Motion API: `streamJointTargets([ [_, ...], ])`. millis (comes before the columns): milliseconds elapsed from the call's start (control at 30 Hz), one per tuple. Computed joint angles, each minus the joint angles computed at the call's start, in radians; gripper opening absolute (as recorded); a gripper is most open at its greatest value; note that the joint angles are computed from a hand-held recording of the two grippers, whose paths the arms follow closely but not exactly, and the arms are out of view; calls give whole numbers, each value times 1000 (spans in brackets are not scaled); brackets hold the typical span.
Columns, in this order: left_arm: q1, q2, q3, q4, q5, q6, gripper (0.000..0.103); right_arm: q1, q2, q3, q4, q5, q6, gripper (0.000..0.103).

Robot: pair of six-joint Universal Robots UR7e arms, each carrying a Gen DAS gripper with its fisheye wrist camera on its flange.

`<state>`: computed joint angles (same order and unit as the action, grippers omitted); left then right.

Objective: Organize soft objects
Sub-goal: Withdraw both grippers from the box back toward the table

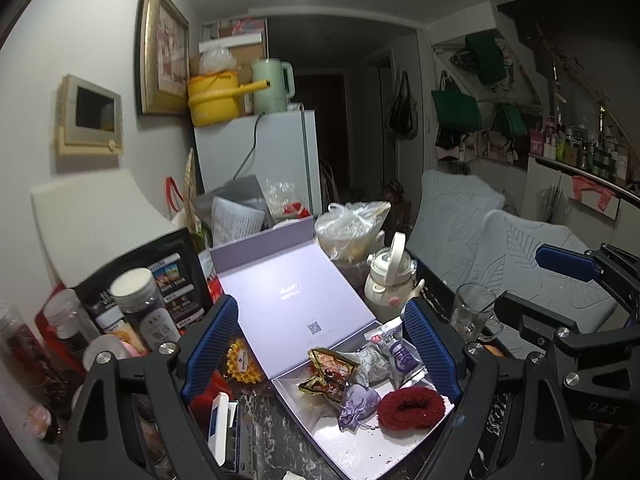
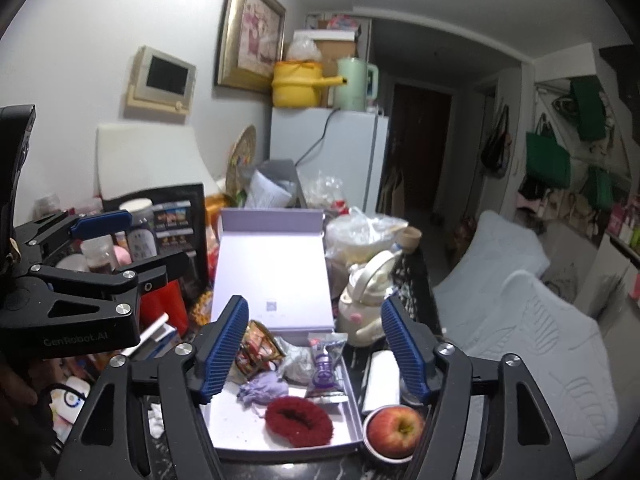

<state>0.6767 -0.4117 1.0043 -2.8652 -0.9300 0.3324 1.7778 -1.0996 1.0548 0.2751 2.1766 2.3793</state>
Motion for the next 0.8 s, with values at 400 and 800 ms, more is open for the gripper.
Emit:
streamJointTargets([
  [400,-51,-142,256,-159,13,-3,87,62,-155,252,-165,22,-14,81],
  [800,-83,-263,508,-248,40,-70,87,98,-285,509,-340,65,-4,84],
])
